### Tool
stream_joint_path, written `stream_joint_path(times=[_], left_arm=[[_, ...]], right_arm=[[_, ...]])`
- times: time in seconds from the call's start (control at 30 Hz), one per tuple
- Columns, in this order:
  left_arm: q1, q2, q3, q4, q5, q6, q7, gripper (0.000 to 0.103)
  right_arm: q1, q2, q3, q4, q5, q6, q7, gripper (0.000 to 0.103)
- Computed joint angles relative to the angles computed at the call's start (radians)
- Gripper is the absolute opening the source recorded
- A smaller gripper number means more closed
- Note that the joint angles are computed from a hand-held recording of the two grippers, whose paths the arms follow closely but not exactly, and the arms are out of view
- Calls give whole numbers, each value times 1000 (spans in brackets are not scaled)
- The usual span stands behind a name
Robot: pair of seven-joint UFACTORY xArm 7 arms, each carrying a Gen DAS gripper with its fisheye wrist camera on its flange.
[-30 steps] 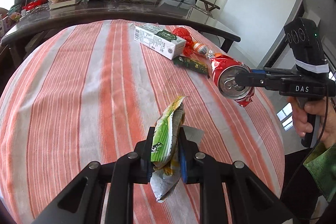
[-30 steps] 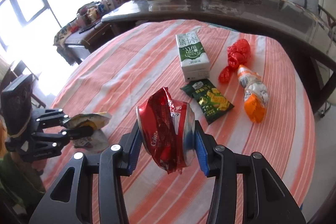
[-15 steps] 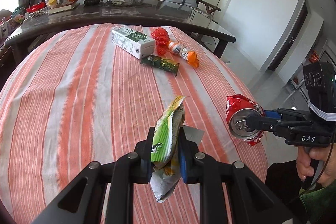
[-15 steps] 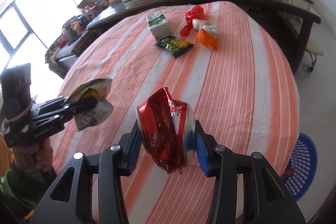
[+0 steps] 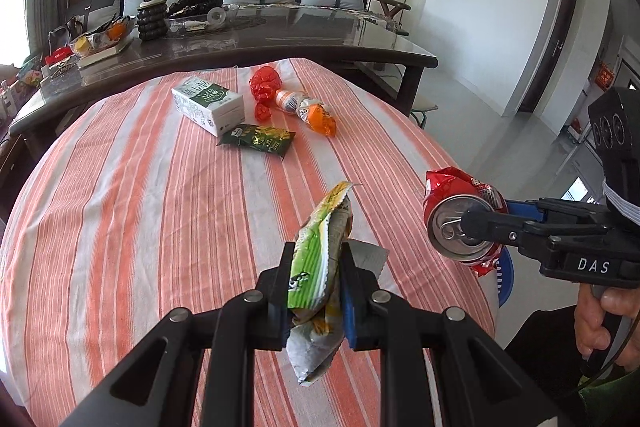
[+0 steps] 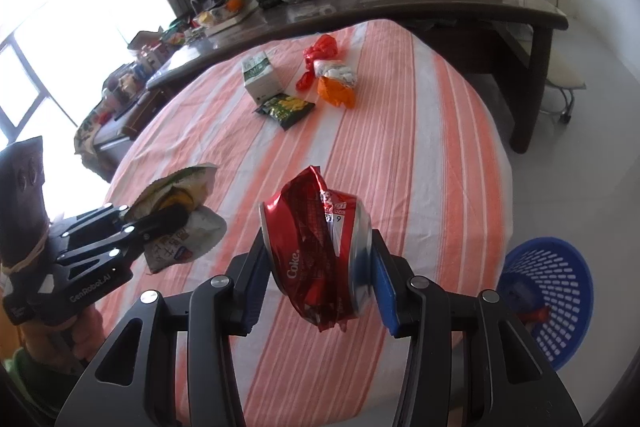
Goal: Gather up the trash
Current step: 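Carry the bag and can over the blue wastebasket and open both tools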
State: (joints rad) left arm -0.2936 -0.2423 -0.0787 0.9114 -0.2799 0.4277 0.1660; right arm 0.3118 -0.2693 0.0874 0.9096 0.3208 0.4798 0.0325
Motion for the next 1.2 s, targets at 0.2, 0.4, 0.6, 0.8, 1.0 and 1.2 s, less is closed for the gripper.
stream_joint_path(times=[0.2,0.4,0.6,0.8,1.0,1.2], left_arm=[[0,14,-28,2,52,-14,-46,19],[-53,41,-11,28,-36,23,25,19],[-121,106,-32,118,-222,119,191,19],[-154,240,-124,264,-192,134,164,19],[-197,442,-192,471,-156,183,92,19],[-256,645,-213,660,-56,225,1,20]], right_arm=[[-10,-22,2,-21,-26,-2,15,48],[-36,-41,-3,-32,-64,3,44,48],[-133,-140,-40,-102,-146,12,94,48],[-268,-225,-91,-182,-239,81,128,48],[-354,-239,-146,-217,-270,136,108,48],[-404,-172,-202,-222,-232,140,66,48]])
